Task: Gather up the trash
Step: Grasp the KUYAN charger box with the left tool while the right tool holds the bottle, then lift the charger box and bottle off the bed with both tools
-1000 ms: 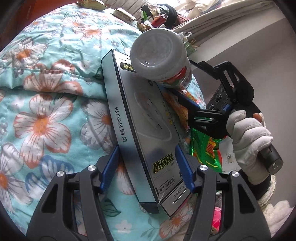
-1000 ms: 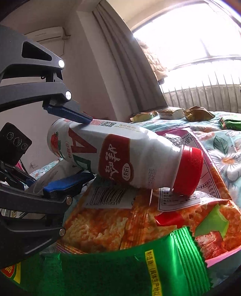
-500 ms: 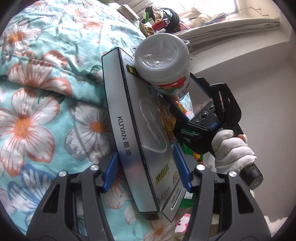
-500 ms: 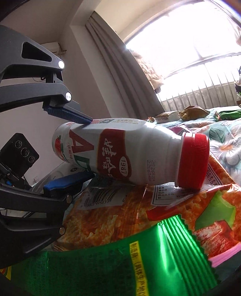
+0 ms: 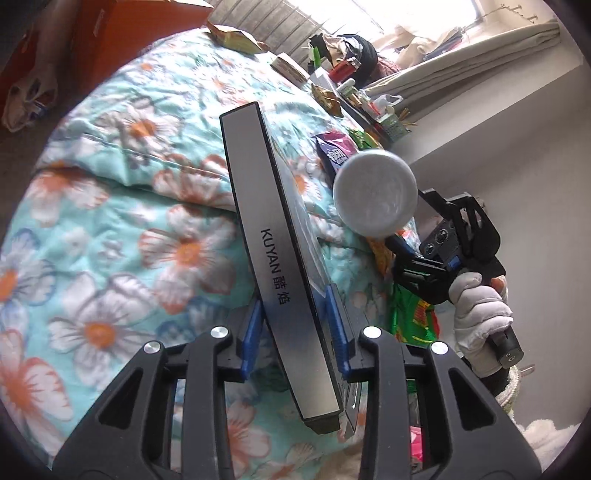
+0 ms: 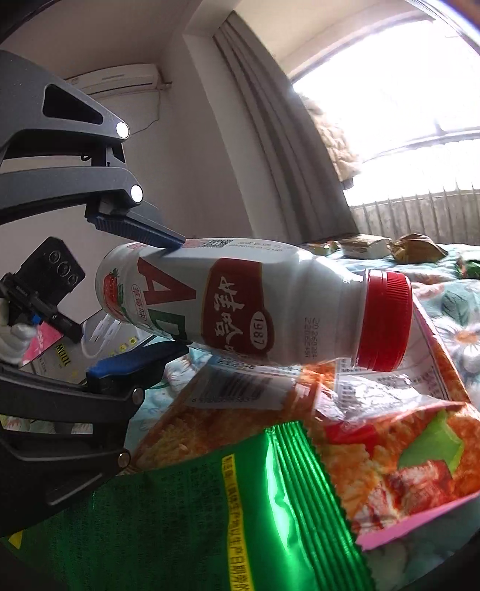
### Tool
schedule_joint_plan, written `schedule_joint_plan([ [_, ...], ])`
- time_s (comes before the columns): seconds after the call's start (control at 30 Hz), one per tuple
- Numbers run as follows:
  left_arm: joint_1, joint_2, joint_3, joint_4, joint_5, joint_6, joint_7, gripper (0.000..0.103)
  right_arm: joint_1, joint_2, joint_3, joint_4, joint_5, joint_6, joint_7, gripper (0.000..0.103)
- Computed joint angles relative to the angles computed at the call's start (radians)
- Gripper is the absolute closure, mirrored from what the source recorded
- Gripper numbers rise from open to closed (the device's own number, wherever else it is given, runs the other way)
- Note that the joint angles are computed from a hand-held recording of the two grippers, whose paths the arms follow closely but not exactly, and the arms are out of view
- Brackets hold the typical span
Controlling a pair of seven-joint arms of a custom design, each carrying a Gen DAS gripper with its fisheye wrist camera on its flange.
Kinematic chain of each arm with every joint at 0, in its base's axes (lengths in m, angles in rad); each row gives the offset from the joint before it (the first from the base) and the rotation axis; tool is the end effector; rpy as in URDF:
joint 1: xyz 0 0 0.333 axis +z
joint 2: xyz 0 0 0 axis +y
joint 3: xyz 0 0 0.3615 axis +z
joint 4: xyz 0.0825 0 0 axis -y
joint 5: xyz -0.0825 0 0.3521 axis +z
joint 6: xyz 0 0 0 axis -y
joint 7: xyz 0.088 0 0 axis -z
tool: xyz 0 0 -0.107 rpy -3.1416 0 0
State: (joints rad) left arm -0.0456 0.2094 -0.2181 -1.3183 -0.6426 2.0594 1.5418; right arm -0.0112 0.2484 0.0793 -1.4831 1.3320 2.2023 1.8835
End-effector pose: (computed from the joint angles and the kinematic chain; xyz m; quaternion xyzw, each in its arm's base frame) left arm 0.6072 -0.1752 0.7341 0.6224 -0.6649 0.3969 0.1139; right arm 0.6573 0.0704 0.6598 -0.2772 0.7462 0.3761 0.4743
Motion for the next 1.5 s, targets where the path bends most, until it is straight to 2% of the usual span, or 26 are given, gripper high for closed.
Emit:
schedule_joint_plan([
  [0.07, 0.006, -0.015, 0.015, 0.006, 0.044, -0.02, -0.007, 0.072, 0.002, 0.018, -0.004, 0.05, -0.1, -0.086, 0.0, 0.052],
  [0.23, 0.009, -0.024, 0.037, 0.077, 0.171, -0.085, -0.008, 0.072, 0.019, 0.103, 0.015, 0.278, -0.385, -0.369, -0.039, 0.052],
  [0.3, 0.013, -0.019, 0.039, 0.11, 0.195, -0.111, -0.001, 0.072, 0.051, 0.125, 0.016, 0.369, -0.529, -0.446, -0.069, 0.052],
  [0.37, 0.01, -0.016, 0.037, 0.128, 0.219, -0.115, 0.013, 0.072, 0.088, 0.131, 0.013, 0.426, -0.657, -0.484, -0.095, 0.052],
  [0.6, -0.064, 0.039, 0.016, 0.187, 0.341, -0.069, -0.022, 0.07, 0.145, 0.105, 0.012, 0.394, -0.765, -0.404, -0.071, 0.051],
  [0.73, -0.082, 0.076, 0.009, 0.226, 0.372, -0.085, -0.042, 0.07, 0.145, 0.095, 0.016, 0.363, -0.751, -0.357, -0.058, 0.05],
  [0.83, -0.091, 0.073, 0.011, 0.204, 0.4, -0.059, -0.052, 0.069, 0.137, 0.111, 0.023, 0.385, -0.745, -0.337, -0.052, 0.05],
  [0.9, -0.089, 0.068, 0.009, 0.197, 0.402, -0.058, -0.045, 0.075, 0.127, 0.058, 0.017, 0.308, -0.726, -0.319, -0.077, 0.051],
  [1.0, -0.074, 0.065, 0.003, 0.225, 0.388, -0.118, 0.004, 0.077, 0.123, 0.007, 0.007, 0.259, -0.716, -0.328, -0.083, 0.052],
  [1.17, -0.097, 0.054, 0.007, 0.288, 0.485, -0.265, 0.131, 0.076, 0.141, -0.059, -0.014, 0.211, -0.778, -0.362, -0.098, 0.052],
  [1.33, -0.129, 0.067, 0.014, 0.283, 0.521, -0.248, 0.101, 0.075, 0.166, -0.075, -0.024, 0.206, -0.839, -0.348, -0.095, 0.052],
  [1.5, -0.144, 0.077, 0.012, 0.273, 0.529, -0.196, 0.075, 0.072, 0.176, -0.03, -0.022, 0.271, -0.86, -0.368, -0.061, 0.048],
])
